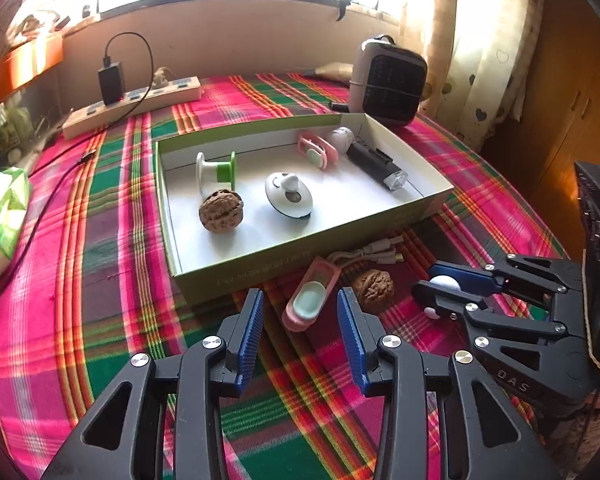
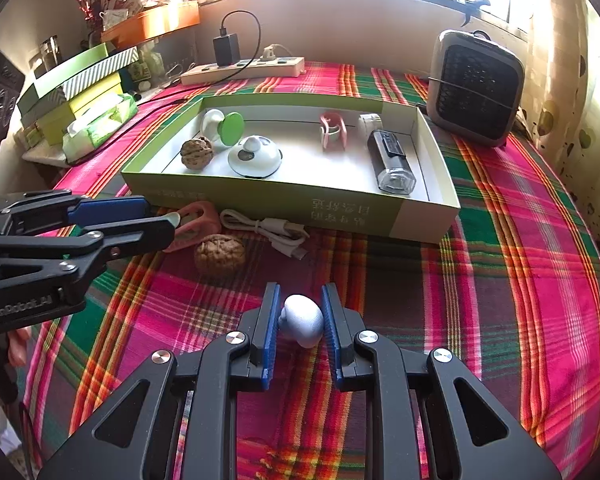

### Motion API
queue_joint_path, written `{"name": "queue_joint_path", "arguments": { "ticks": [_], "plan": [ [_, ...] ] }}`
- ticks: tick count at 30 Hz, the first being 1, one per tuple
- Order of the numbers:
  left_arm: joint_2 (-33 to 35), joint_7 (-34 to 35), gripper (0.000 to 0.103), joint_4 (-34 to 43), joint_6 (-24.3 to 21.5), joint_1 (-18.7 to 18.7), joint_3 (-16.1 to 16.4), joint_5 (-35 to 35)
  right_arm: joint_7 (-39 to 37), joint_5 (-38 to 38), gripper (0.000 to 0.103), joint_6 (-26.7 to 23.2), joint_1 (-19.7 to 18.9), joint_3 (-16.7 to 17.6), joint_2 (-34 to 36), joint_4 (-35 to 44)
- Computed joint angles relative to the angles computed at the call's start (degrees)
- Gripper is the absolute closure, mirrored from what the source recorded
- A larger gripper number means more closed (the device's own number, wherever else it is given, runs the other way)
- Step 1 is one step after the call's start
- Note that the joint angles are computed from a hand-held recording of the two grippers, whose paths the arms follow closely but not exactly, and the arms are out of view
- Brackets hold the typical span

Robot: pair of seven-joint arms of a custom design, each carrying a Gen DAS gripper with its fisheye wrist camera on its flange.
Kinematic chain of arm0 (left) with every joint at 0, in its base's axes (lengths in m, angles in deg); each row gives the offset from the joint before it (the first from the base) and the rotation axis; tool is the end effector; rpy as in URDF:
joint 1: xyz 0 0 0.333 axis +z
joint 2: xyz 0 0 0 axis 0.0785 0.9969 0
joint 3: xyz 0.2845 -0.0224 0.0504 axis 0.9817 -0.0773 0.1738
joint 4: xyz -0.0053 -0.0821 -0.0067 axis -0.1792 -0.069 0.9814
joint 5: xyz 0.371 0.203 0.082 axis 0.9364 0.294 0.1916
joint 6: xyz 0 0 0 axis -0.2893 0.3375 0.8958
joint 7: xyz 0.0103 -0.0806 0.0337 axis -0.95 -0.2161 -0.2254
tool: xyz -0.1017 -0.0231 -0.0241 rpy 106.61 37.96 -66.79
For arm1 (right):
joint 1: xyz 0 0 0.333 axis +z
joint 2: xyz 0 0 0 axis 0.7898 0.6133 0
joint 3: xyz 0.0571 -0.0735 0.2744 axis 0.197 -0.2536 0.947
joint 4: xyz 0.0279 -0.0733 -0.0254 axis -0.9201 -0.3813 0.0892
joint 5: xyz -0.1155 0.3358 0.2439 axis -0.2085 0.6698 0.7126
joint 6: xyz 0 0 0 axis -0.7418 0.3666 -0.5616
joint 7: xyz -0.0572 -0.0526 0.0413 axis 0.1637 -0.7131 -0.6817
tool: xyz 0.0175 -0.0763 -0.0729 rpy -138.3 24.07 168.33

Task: Organize objects
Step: 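Close the right gripper on the white egg while the left grasps the pink-and-mint case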

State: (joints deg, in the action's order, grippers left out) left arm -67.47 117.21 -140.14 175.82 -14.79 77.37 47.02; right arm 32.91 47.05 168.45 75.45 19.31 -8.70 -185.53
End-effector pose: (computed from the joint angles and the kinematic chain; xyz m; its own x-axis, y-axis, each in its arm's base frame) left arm 0.5667 -0.3175 0.3546 -0.2518 -0.9587 0.1325 -0.7627 0.1122 -0.6370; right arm 0.5575 0.2957 0.3464 0.3861 -0.9222 -0.0230 -0.7180 -0.2848 -0.6351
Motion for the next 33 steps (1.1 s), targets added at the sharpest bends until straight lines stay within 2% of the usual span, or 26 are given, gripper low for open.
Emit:
{"name": "queue_joint_path", "arguments": {
  "ticks": [2, 6, 13, 18, 26, 30, 33],
  "plan": [
    [0.72, 1.38, 0.067, 0.79, -0.44, 0.43, -0.65, -1.09, 1.20, -1.12, 0.081, -0.10, 0.46, -0.75, -0.09, -0.04],
    [1.84, 1.23, 0.067, 2.32, -1.35, -0.52, 0.08, 0.08, 2.74, -2.58, 0.081, -0.34, 0.50, -1.36, -0.29, -0.21],
    [3.56, 1.09, 0.067, 4.62, -2.67, -1.58, 0.95, 1.21, 1.93, -1.60, 0.081, -0.15, -0.49, -0.51, -0.41, -0.49],
    [4.50, 2.05, 0.067, 5.58, -3.93, -1.20, 0.30, 0.07, 1.39, -0.96, 0.081, -0.11, -0.66, -0.27, -0.36, -0.48],
    [4.89, -1.07, 0.068, 6.29, -4.41, -2.68, 1.83, 2.60, 1.19, -0.76, 0.081, -0.23, -0.50, -0.32, -0.33, -0.36],
    [5.05, -3.74, 0.078, 6.69, -4.94, -3.69, 2.91, 5.61, 0.98, -0.53, 0.081, -0.19, -0.52, -0.28, -0.34, -0.39],
    [5.05, -4.25, 0.082, 6.64, -4.81, -3.32, 2.57, 6.08, 1.00, -0.57, 0.081, -0.16, -0.50, -0.31, -0.34, -0.43]
  ]
}}
